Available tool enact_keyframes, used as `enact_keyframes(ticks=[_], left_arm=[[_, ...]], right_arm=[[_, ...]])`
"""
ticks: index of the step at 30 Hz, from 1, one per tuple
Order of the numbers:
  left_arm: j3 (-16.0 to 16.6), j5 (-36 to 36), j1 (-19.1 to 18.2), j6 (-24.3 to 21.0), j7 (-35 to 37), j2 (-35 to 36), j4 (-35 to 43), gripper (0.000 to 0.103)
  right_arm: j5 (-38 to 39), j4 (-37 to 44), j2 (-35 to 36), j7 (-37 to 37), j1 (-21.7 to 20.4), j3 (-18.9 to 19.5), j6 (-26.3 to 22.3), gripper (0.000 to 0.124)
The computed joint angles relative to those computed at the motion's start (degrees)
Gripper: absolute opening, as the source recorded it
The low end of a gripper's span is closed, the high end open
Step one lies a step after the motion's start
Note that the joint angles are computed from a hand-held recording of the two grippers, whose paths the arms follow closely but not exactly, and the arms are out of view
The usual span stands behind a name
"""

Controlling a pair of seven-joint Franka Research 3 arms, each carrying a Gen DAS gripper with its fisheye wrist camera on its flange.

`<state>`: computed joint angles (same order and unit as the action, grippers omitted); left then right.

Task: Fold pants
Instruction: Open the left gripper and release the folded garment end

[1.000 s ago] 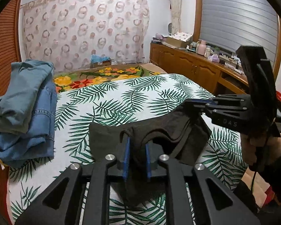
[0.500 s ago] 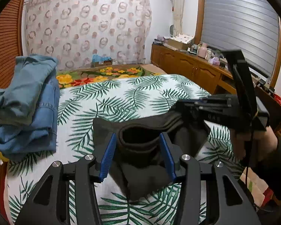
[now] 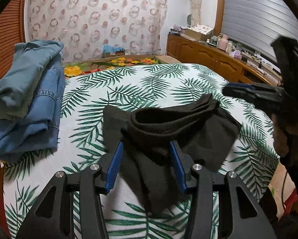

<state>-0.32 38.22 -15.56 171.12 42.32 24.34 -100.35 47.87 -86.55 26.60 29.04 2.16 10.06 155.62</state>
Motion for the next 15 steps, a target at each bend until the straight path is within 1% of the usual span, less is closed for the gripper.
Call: enact_keyframes(ticks=[2,4,7,12,15], left_arm=[[-0.7,-0.9,0.7,-0.5,1.0,0.5,0.6,0.049],[-1.8,-2.5,1.7,-0.7,2.7,1.2,1.3,0.049],[-2.8,-4.8,2.5,-2.9,5.4,2.8,3.6,0.049],[-2.7,-6.6,2.2,-6.3,7.4,5.1,7.3,0.049],[-2.7,-7.3,2.2,-8.1,8.3,6.2,9.1,0.049]], right_arm=[[-0.4,-0.9,-0.3,-0.6,-0.1,-0.2,0.3,0.032],[-0.3,-1.5,-0.6,-1.8,-0.6,0.0,-0.6,0.032],[-2.9,-1.2,-0.5,-0.9,0.4,-1.2,-2.2,0.033],[-10.0,5.3,3.5,3.7,2.6,-3.0,-6.0,0.033],[-14.9,13.2,8.3,8.6,3.7,-4.1,-10.6,0.033]])
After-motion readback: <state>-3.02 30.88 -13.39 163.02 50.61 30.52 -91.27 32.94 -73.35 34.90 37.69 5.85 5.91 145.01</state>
